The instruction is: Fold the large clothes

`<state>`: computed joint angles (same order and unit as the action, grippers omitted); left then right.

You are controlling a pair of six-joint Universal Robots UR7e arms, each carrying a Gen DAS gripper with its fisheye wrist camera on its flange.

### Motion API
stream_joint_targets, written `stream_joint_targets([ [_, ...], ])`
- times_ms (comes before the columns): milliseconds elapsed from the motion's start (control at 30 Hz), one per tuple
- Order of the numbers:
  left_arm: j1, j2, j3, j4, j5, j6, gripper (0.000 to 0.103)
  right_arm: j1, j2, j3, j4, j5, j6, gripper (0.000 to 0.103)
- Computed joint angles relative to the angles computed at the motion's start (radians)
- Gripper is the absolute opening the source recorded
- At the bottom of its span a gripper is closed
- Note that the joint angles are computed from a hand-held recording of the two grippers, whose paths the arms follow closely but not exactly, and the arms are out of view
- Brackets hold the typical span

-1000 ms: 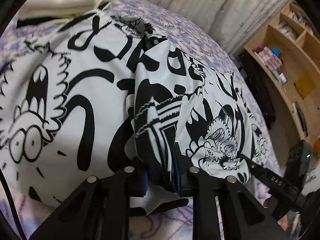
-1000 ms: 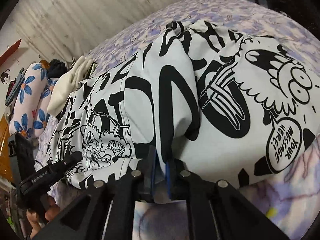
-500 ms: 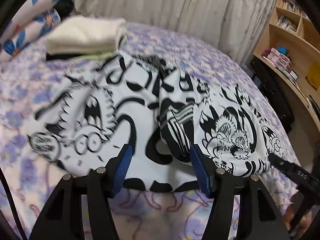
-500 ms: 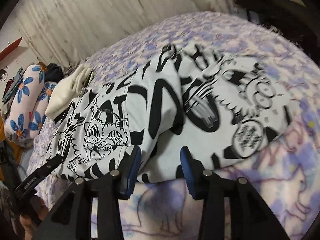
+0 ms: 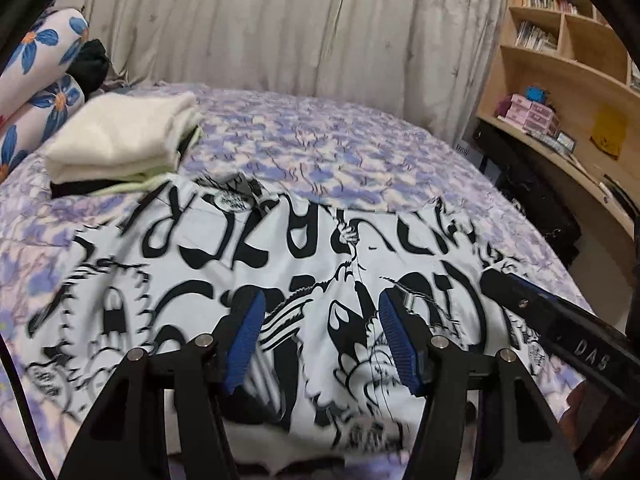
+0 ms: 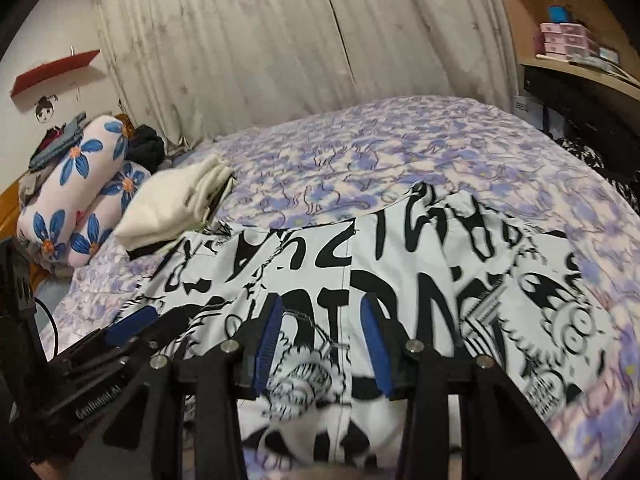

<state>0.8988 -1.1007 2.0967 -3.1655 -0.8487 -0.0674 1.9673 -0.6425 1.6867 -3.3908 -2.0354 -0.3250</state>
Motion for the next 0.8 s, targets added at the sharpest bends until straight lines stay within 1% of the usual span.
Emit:
stream_joint_targets([
  [67, 0.021, 0.041, -0.029, 0.015, 0.012, -0.004, 0.056, -0.014, 0.028, -0.031, 0.028, -0.033, -0.009, 0.041],
  [100, 0.034, 0.064, -0.046, 0.027, 0.025, -0.005, 0.055, -0.023, 0.044, -0.052, 0.055, -0.067, -0.012, 0.041],
  [133, 0.045, 0.088, -0.060, 0.033, 0.052, -0.002, 0.055, -0.034, 0.062, -0.069, 0.070, -0.106, -0.024, 0.038],
  [167, 0.055, 0.103, -0.070, 0.040, 0.064, 0.003, 0.055, -0.046, 0.067, -0.071, 0.073, -0.115, -0.036, 0.038],
  [233, 0.081, 0.110, -0.078, 0.052, 0.033, -0.003, 0.057, -0.061, 0.065, -0.057, 0.053, -0.123, -0.048, 0.037],
  [300, 0.085, 0.107, -0.075, 0.041, 0.018, -0.001, 0.057, -0.064, 0.055, -0.044, 0.044, -0.133, -0.043, 0.037],
  [400, 0.086, 0.105, -0.072, 0.039, 0.015, 0.000, 0.057, -0.066, 0.040, -0.031, 0.044, -0.144, -0.026, 0.037],
  [500, 0.085, 0.100, -0.071, 0.056, 0.022, -0.003, 0.057, -0.069, 0.023, -0.022, 0.076, -0.136, 0.017, 0.037],
  [567, 0.078, 0.091, -0.076, 0.094, 0.034, -0.018, 0.060, -0.064, 0.004, -0.011, 0.108, -0.135, 0.054, 0.039],
  [667, 0.057, 0.059, -0.081, 0.182, 0.044, -0.077, 0.062, -0.055, -0.023, 0.003, 0.142, -0.131, 0.097, 0.040],
  [733, 0.040, 0.025, -0.071, 0.226, 0.034, -0.119, 0.063, -0.044, -0.047, 0.024, 0.138, -0.126, 0.113, 0.040],
  [800, 0.022, -0.001, -0.065, 0.257, 0.042, -0.146, 0.064, -0.030, -0.063, 0.039, 0.130, -0.127, 0.113, 0.040],
])
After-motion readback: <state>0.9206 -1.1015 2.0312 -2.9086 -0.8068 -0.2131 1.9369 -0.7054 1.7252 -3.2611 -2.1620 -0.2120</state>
